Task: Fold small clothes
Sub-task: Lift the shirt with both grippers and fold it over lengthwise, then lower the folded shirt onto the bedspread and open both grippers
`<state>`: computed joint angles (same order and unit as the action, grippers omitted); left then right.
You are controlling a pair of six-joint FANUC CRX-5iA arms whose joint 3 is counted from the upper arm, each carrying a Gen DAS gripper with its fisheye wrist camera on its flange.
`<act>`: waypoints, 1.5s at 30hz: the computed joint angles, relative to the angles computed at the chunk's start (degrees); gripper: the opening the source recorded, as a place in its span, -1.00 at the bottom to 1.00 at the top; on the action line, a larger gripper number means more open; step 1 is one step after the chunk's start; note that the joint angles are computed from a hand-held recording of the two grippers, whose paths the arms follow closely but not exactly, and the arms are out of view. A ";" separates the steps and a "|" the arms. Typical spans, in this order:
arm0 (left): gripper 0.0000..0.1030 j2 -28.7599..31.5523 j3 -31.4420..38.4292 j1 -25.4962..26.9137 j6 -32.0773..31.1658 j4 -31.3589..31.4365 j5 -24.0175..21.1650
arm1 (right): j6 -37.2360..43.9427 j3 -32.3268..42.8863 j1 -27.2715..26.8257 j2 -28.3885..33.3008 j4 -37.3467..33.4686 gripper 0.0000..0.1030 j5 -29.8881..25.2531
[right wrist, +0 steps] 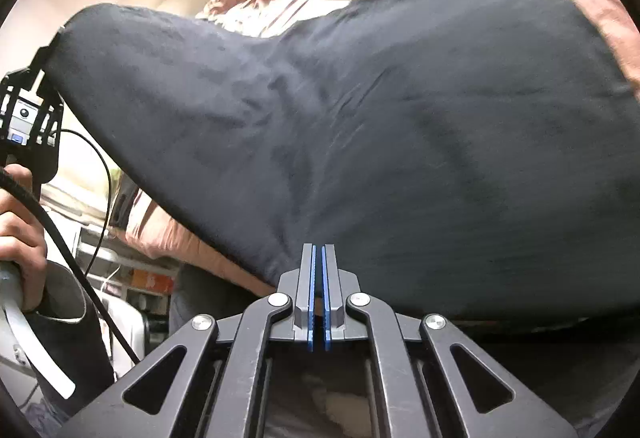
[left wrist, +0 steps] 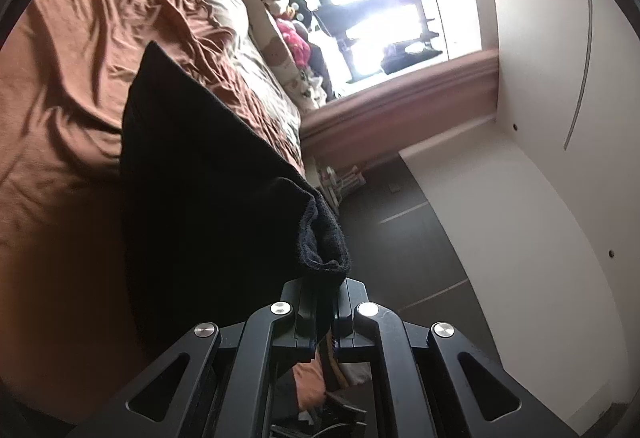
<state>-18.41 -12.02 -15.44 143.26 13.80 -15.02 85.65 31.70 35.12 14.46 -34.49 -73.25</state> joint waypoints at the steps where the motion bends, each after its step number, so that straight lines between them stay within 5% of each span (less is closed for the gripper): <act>1: -0.92 0.59 0.54 -0.33 -0.54 0.31 -0.04 | 0.15 -0.26 -0.68 -0.42 0.10 -0.99 0.26; 3: -0.92 2.20 1.81 -0.93 -2.48 1.72 0.01 | 0.52 -1.54 -1.67 -1.67 0.15 -0.93 0.78; 5: -0.92 3.91 2.97 -1.72 -4.87 3.57 0.25 | 0.78 -3.30 -2.21 -3.30 0.84 -0.60 2.25; 7: -0.92 5.78 4.39 -2.53 -7.25 5.38 0.33 | 0.64 -5.50 -2.79 -5.13 1.06 0.11 4.12; 8: -0.92 6.57 4.93 -2.88 -8.56 6.43 0.39 | 0.75 -6.59 -3.39 -6.06 0.81 0.16 5.21; 17: -0.92 16.29 9.65 -7.18 -25.18 21.91 2.44 | -0.42 -13.16 -8.63 -11.85 0.31 0.16 6.97; 23: -0.92 25.16 11.71 -13.38 -46.36 44.95 5.59 | -3.18 -16.33 -12.00 -14.51 1.43 0.16 6.93; 25: -0.91 29.18 14.41 -14.36 -49.33 48.97 1.97 | -4.18 -17.21 -13.26 -15.05 1.43 0.16 6.70; 28: -0.59 33.94 20.41 -12.45 -37.17 39.04 -7.59 | -5.40 -17.76 -14.60 -15.49 1.31 0.16 6.33; 31: -0.50 35.08 19.24 -13.44 -40.31 43.57 -8.41 | -5.11 -17.56 -15.92 -15.10 0.19 0.16 6.01; 35: -0.11 34.53 20.51 -12.22 -34.13 36.05 -10.49 | -3.96 -17.24 -17.50 -14.27 -2.71 0.16 5.25; 45: -0.09 28.50 22.11 -7.70 -13.25 10.36 -19.87 | 0.91 -13.72 -21.26 -8.59 -12.70 0.16 2.73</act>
<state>10.09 10.09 -23.14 130.02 24.16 -34.89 86.56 17.98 13.87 5.87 -47.19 -70.53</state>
